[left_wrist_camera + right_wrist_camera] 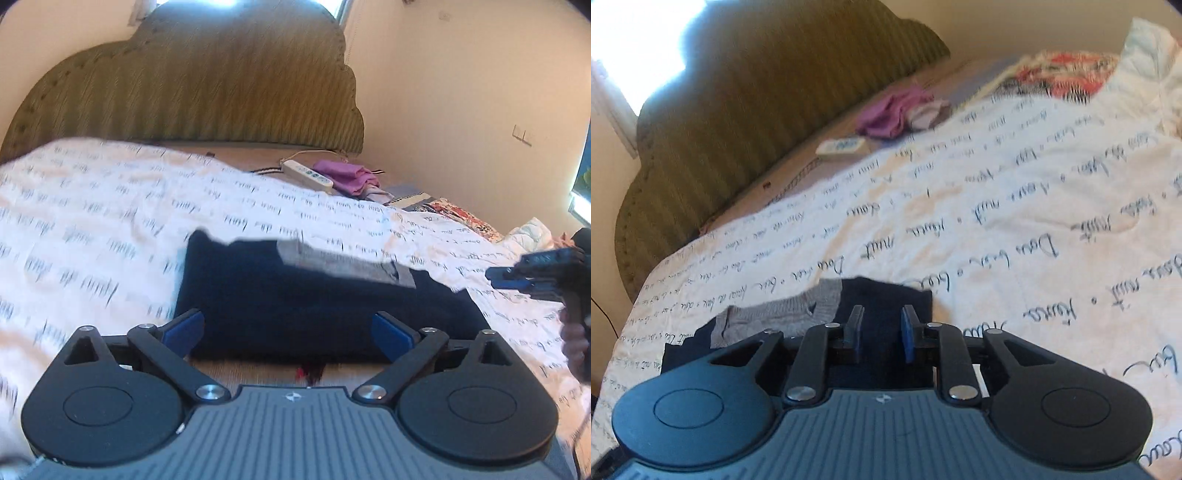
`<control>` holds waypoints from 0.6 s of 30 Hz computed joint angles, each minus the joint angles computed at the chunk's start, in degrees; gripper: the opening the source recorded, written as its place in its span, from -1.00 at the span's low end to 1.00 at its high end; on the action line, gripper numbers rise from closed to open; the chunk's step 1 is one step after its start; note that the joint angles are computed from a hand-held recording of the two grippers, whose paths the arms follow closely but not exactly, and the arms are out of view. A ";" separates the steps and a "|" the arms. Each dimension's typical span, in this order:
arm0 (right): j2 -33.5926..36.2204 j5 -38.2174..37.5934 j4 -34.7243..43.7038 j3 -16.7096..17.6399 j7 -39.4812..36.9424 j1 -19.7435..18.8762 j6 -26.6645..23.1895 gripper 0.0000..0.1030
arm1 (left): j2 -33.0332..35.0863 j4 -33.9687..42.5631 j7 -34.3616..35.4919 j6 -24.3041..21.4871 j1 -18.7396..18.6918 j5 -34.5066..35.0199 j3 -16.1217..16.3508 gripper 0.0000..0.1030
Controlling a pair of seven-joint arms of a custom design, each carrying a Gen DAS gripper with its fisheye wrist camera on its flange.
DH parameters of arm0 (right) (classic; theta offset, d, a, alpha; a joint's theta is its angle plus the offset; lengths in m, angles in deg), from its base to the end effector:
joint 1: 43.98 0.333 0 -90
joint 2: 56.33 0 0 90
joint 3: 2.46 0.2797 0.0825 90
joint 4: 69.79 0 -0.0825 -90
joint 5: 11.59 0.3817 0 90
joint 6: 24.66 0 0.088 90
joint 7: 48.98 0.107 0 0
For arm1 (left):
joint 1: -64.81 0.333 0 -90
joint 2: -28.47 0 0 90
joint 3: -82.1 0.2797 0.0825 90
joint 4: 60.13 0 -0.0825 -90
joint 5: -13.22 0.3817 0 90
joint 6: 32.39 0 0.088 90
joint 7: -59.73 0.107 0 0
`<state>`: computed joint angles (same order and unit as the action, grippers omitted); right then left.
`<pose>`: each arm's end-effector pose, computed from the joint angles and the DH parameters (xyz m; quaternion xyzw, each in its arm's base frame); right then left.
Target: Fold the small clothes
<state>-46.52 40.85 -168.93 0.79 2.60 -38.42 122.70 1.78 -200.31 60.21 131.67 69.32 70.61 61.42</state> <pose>0.6447 0.0845 0.5134 -0.6870 0.5640 -0.0774 0.4516 0.4321 -0.1848 0.4984 -0.7144 0.4878 -0.3761 0.3318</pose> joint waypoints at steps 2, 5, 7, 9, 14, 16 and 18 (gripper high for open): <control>-0.60 -0.22 -0.68 0.77 -3.29 0.58 -1.45 -0.56 | 6.37 5.96 2.96 -2.71 1.02 1.79 -0.76 0.92; 0.14 -6.85 -2.31 1.27 -3.62 3.68 2.59 -0.56 | 16.93 14.69 9.44 -8.43 -0.81 1.50 0.24 0.84; 1.22 -11.91 -3.63 1.11 -1.79 5.43 6.81 -0.56 | 21.70 18.38 12.75 -11.62 -2.51 -0.30 1.30 0.82; 2.16 -14.49 -5.38 0.92 -2.16 6.25 10.71 -0.59 | 24.04 19.40 15.07 -12.48 -3.95 -2.26 2.80 0.93; 2.11 6.96 -7.87 6.43 -24.07 1.05 14.52 -0.59 | 24.01 17.67 14.24 -9.71 -6.59 -1.16 7.06 0.95; 2.20 9.58 -8.16 6.32 -27.58 2.04 16.83 -0.59 | 24.86 18.93 15.47 -11.03 -8.09 -1.61 8.22 0.96; 1.74 4.09 -8.27 4.57 -23.13 3.85 16.86 -0.58 | 24.01 18.65 16.47 -11.90 -9.20 -2.36 9.04 0.96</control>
